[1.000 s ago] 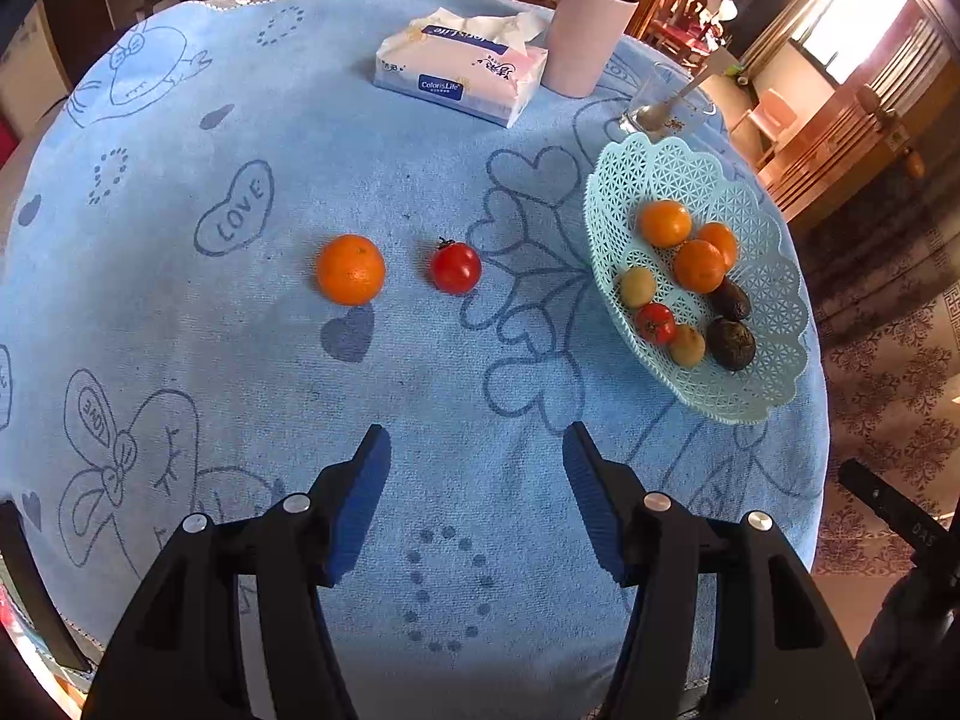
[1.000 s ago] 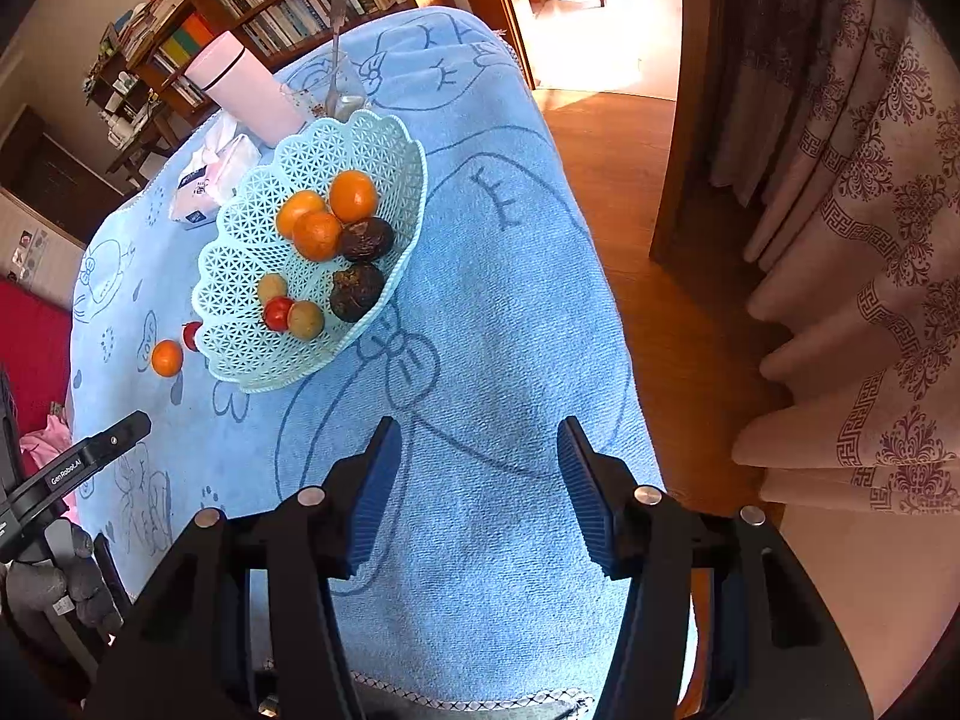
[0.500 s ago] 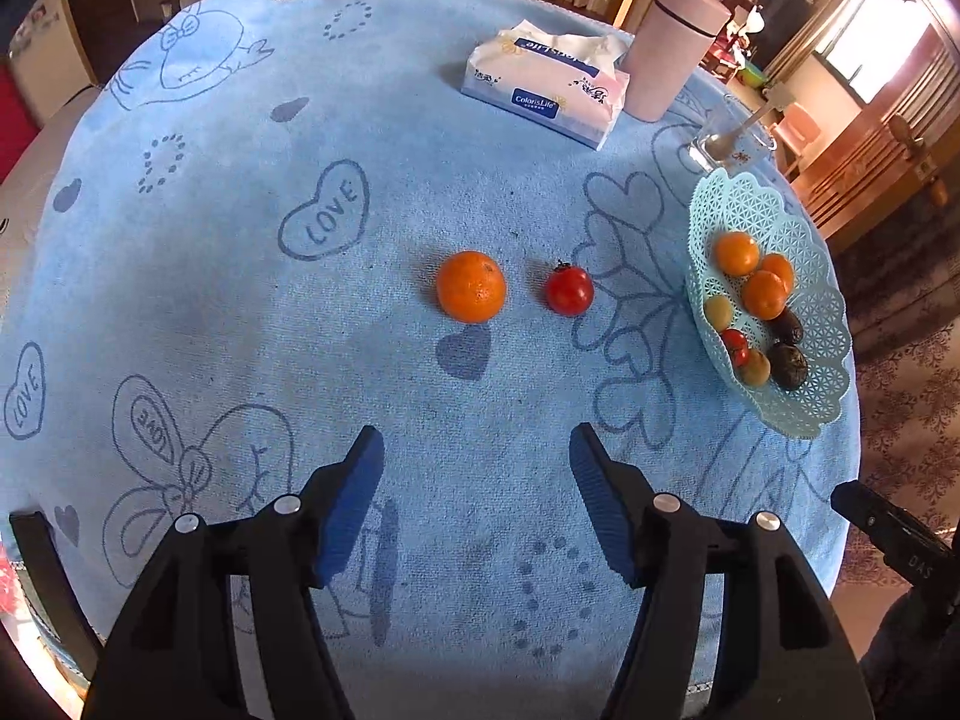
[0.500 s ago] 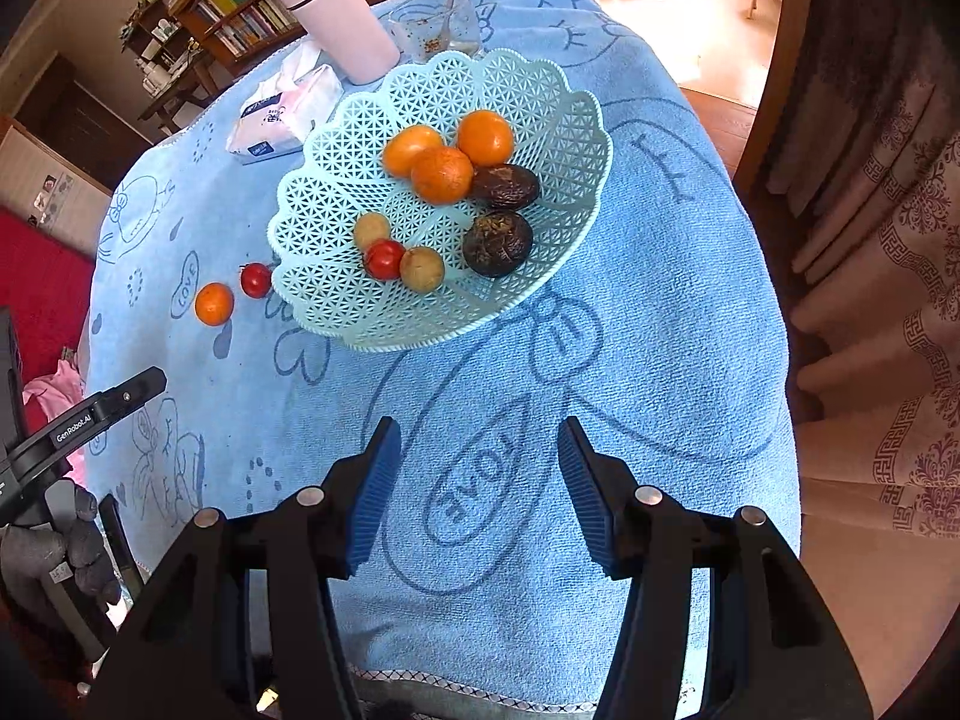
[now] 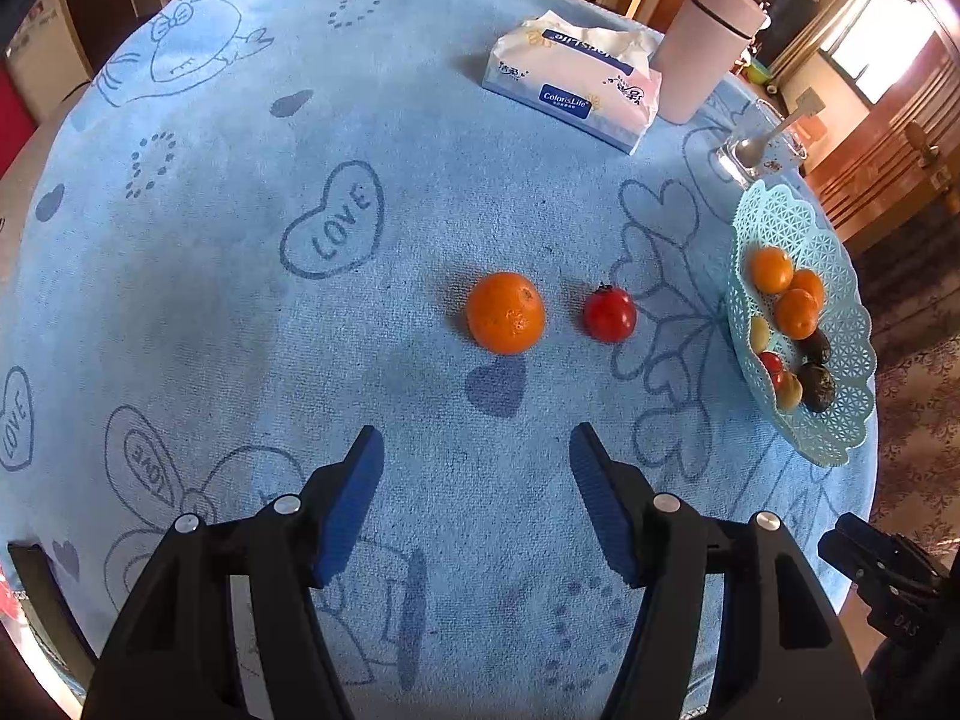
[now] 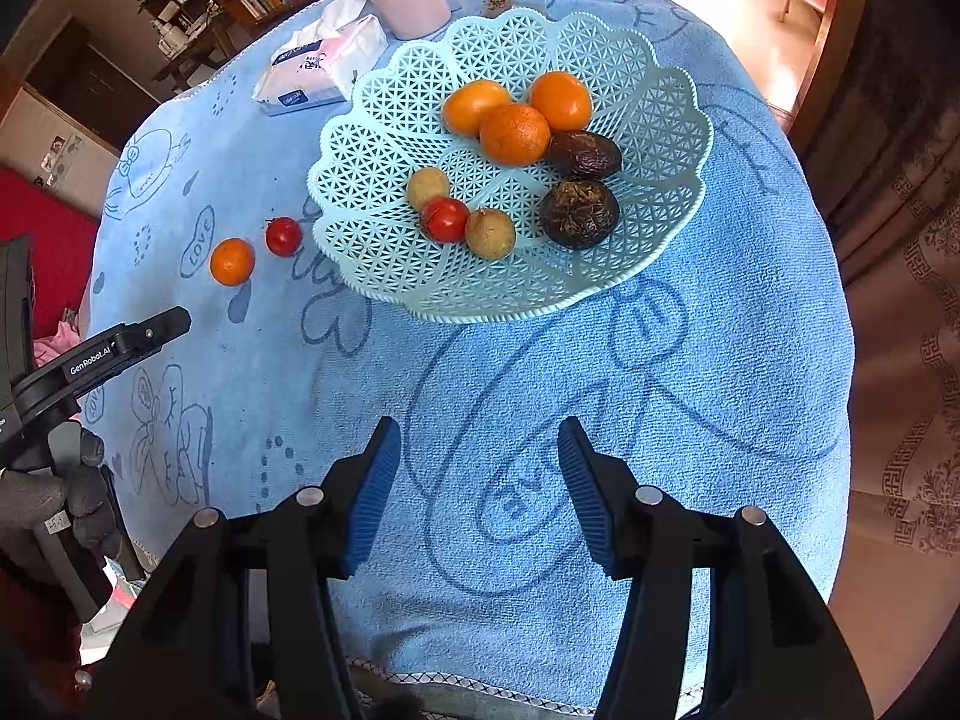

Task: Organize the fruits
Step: 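Move the left tool to the last mandarin on the towel and grasp it, then grasp the red cherry tomato with the right tool while the left tool holds the mandarin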

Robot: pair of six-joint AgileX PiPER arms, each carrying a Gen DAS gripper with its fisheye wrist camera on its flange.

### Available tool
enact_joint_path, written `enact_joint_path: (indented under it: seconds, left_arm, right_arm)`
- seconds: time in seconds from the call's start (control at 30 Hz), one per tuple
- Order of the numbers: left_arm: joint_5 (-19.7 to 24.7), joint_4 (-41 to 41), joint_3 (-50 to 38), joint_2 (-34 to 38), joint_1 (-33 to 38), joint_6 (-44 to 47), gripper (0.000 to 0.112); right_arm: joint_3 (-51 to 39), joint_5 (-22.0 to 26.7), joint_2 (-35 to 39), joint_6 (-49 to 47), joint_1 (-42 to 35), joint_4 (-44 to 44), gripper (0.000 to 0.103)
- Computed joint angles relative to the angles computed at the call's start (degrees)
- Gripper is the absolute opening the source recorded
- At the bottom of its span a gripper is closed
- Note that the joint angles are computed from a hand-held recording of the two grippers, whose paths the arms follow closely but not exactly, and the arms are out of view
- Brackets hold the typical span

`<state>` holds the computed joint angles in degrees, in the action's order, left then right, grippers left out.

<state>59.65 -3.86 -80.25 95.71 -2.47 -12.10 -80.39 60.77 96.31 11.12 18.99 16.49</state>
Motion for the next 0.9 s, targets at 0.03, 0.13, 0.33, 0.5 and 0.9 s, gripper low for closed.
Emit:
enact_joint_path:
  seconds: [0.03, 0.13, 0.33, 0.5, 0.9]
  left_arm:
    - [-0.10, -0.40, -0.51, 0.81, 0.23, 0.30, 0.064]
    - [-0.26, -1.59, -2.60, 3.51, 0.72, 1.03, 0.064]
    - [-1.08, -2.35, -8.44, 9.65, 0.28, 2.78, 0.064]
    - [-1.05, -2.70, -12.74, 14.37, 0.16, 4.49, 0.053]
    - [-1.12, -5.04, -9.35, 11.40, 3.57, 8.71, 0.038]
  right_arm:
    - [0.02, 0.05, 0.08, 0.07, 0.20, -0.12, 0.056]
    - [0.14, 0.17, 0.31, 0.37, 0.66, -0.50, 0.056]
    - [0.82, 0.47, 0.64, 0.91, 0.69, -1.04, 0.056]
    - [0.34, 1.13, 1.27, 0.74, 1.73, -1.61, 0.056]
    - [-7.73, 2.59, 6.74, -0.20, 6.60, -1.83, 0.056]
